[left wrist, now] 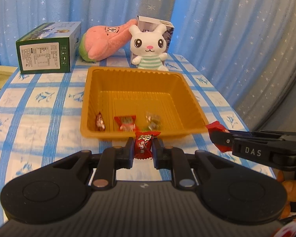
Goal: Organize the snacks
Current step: 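Carry both red packets over the orange tray, then lower both packets into the orange tray and open both tools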
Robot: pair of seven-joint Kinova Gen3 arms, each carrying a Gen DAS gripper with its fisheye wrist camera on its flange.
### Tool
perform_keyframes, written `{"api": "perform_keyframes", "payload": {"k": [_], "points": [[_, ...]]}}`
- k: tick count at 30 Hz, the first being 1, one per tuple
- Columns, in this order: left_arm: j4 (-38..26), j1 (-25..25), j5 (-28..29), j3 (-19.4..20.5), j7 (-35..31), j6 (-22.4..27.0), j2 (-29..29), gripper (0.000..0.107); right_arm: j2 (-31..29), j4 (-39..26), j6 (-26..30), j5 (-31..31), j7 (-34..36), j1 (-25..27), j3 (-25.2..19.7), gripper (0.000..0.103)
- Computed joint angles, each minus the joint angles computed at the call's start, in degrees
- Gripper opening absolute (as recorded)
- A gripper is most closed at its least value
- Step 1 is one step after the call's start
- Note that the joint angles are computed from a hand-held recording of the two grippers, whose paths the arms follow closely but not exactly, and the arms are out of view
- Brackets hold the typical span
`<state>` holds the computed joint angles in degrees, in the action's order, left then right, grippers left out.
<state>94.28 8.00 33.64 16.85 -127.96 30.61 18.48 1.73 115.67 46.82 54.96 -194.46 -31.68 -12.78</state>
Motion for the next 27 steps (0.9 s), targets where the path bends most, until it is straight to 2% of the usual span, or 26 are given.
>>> {"api": "perform_keyframes", "payload": {"k": [12, 19, 24, 27], "points": [[-13.2, 4.4, -8.8, -2.7, 12.1, 3.2, 9.0, 0.016, 3.8, -4.4, -7.1, -3.0, 9.8, 5.4, 5.3, 0.026], [-18.6, 5.5, -12.8, -3.0, 16.4, 5.2, 12.6, 0.016, 4.9, -4.7, -9.8, -4.6, 10.5, 6.1, 7.2, 0.026], [-20.5, 5.6, -13.6, -3.0, 18.6, 5.9, 14.1, 0.017, 5.3, -4.9, -10.9, -5.0, 10.8, 6.1, 8.0, 0.026], [-20.5, 4.9, -13.5, -2.7, 19.5, 5.8, 14.5, 0.030, 5.2, -4.8, -11.1, -4.9, 10.4, 6.0, 8.2, 0.026]]}}
